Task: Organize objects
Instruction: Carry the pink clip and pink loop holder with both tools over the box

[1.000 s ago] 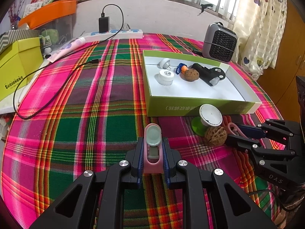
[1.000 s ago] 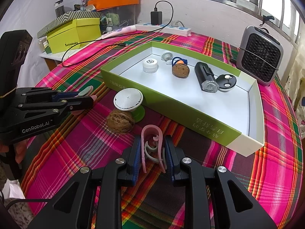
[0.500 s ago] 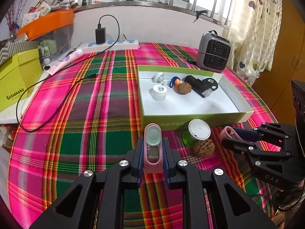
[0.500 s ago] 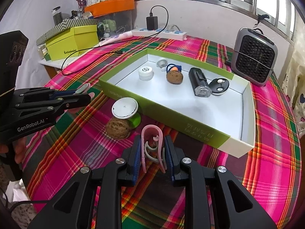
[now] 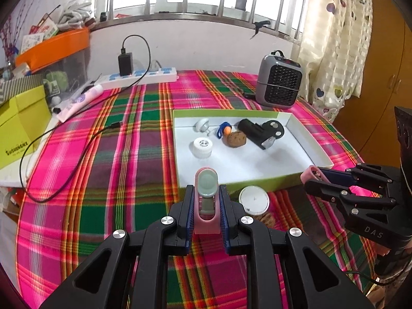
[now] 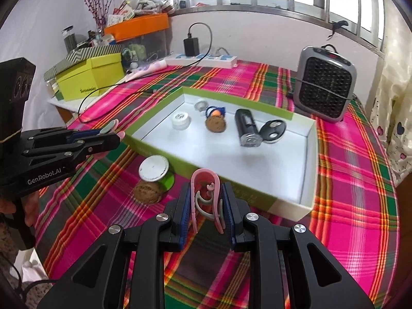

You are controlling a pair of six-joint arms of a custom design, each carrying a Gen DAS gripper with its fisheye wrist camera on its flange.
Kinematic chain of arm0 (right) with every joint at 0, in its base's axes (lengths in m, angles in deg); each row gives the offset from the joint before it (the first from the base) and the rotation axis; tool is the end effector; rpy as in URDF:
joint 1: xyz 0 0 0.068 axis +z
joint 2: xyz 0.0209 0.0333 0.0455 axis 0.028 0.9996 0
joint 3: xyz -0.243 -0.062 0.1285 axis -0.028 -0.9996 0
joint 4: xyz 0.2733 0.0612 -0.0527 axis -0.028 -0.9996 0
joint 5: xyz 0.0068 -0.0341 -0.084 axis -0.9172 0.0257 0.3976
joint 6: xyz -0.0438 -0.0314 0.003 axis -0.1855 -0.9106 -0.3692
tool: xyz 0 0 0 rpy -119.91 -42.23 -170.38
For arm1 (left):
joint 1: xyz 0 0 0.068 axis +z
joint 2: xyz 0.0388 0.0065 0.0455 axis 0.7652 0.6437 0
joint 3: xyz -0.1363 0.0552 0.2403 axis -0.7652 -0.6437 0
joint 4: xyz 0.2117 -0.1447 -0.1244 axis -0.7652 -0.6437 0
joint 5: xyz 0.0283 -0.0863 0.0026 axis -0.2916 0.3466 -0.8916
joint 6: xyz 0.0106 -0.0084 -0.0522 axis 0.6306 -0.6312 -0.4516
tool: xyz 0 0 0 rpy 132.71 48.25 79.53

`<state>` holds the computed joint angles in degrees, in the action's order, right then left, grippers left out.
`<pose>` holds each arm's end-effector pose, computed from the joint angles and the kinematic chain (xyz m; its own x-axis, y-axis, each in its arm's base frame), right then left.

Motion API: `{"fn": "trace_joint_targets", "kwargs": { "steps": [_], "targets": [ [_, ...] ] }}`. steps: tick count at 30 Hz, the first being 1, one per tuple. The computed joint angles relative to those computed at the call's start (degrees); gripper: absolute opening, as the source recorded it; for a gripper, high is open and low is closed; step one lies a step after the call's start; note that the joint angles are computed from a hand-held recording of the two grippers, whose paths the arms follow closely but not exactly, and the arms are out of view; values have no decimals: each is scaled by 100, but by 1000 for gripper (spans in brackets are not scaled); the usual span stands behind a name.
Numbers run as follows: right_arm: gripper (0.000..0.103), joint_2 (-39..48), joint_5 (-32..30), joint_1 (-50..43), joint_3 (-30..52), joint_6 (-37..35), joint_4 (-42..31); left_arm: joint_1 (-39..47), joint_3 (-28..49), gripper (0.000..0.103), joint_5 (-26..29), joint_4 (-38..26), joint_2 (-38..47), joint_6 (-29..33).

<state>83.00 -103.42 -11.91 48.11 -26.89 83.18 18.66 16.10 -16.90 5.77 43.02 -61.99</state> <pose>0.3489 -0.0617 0.0771 -0.5468 -0.4767 -0.6884 -0.6950 0.7169 0.0556 0.2839 -0.1573 0.0754 -0.6877 -0.1431 -0.7117 -0.0900 0.9896 -0.1121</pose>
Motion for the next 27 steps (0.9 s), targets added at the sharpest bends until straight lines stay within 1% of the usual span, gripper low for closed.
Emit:
{"fn": "trace_joint_targets", "kwargs": {
  "steps": [7, 12, 25, 27],
  "targets": [
    [24, 121, 48, -50, 316, 280, -1, 133, 254, 16, 173, -34, 131, 166],
    [24, 281, 197, 4, 549, 503, 39, 272, 511, 16, 327, -64, 311, 236],
    [24, 894, 671, 233, 1429, 1132, -49, 588, 1121, 16, 651, -260, 865, 396],
    [24, 977, 819, 295, 1542, 1271, -9, 618, 1189, 16, 693, -268, 930, 421]
  ]
}}
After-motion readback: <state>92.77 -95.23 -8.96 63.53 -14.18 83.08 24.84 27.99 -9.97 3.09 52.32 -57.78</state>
